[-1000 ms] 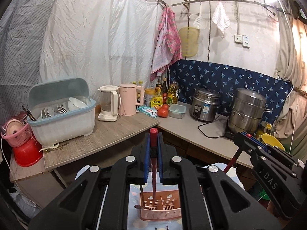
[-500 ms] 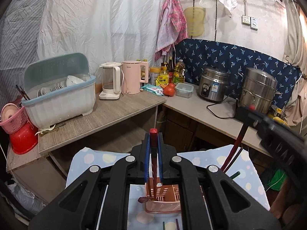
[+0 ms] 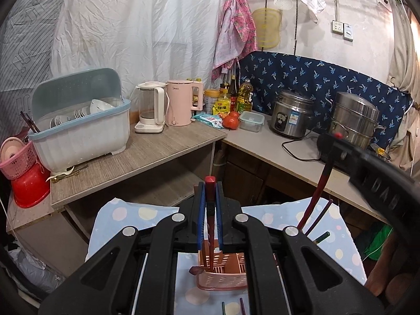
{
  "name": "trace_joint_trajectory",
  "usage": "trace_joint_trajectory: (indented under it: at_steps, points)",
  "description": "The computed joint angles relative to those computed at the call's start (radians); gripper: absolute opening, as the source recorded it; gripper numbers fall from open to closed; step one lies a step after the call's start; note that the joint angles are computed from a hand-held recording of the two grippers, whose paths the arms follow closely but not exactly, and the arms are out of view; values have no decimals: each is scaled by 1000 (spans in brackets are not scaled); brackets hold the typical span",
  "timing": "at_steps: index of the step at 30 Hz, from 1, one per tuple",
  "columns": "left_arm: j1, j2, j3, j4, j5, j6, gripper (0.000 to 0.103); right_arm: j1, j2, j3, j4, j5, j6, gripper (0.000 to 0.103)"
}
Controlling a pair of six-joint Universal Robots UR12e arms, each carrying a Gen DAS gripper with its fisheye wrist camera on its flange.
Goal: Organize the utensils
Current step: 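Lift both red chopsticks into the pink holder and open both tools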
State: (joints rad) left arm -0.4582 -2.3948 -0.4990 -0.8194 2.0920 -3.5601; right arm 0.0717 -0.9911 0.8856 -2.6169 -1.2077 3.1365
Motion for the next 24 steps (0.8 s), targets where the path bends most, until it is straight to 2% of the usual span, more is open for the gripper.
trace_joint_trajectory:
  at_steps: [6, 15, 16, 17, 18, 20, 22, 24]
  points:
    - [1, 5, -9, 1, -4, -18, 7, -3, 9, -48, -27, 6, 11, 7]
    - [2, 24, -49, 0, -18, -38, 7, 5, -17, 55, 23, -20, -39, 7]
    - [1, 29, -59, 1, -22, -40, 7, 7, -24, 75, 16, -30, -47, 9]
    - [1, 34, -67, 3, -22, -43, 7, 9, -33, 97, 5, -42, -53, 16]
    - [-1, 36, -74, 9, -13, -45, 7, 8, -42, 115, -3, -48, -53, 27]
    - [-4, 45, -91, 20, -1, -44, 12, 2, -59, 147, -26, -49, -44, 41]
    - [-6, 59, -113, 35, 5, -59, 28, -4, -76, 172, -42, -54, -43, 41]
    - [-12, 77, -143, 57, 22, -66, 34, -13, -95, 199, -52, -52, -37, 41]
